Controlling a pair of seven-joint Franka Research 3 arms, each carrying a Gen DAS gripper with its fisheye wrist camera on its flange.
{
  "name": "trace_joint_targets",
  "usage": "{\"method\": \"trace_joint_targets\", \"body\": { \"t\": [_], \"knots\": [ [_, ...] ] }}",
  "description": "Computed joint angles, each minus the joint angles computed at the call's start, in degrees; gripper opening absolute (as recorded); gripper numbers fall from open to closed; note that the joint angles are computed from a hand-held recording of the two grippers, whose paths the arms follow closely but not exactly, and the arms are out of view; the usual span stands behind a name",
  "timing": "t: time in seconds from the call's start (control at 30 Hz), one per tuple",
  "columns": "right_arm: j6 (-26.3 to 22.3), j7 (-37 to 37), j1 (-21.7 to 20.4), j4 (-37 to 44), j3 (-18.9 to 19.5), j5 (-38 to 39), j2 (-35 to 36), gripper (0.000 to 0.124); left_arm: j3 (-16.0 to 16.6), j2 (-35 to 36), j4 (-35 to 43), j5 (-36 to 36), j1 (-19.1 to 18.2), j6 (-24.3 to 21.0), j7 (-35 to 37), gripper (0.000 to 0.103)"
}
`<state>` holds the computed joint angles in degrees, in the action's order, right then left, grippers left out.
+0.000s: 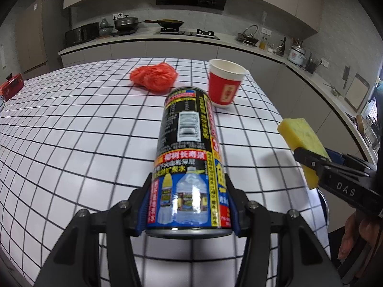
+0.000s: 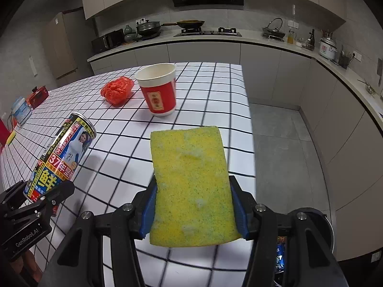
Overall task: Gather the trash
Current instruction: 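Carry the sponge and spray can off the table over the black bin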
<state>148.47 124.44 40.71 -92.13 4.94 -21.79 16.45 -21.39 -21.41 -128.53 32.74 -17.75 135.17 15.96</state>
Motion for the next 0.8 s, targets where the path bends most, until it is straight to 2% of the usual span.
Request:
{"method": "trace_joint_targets", "body": {
  "t": [0.3, 0.53, 0.8],
  "knots": [
    [4.0, -1.6, -5.2, -12.8, 1.3, 1.0, -9.9, 0.057, -3.8, 5.8, 7.1, 4.0, -2.4, -3.6, -5.3, 0.054],
    [5.8, -3.0, -10.6, -21.0, 3.1, 2.0, -16.8, 0.057, -4.5, 11.9, 13.5, 7.9, -6.0, -5.8, -8.2, 0.054],
    [7.6, -5.9, -16.7, -28.7, 4.4, 4.9, -23.2, 0.057, -3.2, 21.0, 22.8, 12.3, -11.5, -7.7, -9.3, 0.054]
  ]
}}
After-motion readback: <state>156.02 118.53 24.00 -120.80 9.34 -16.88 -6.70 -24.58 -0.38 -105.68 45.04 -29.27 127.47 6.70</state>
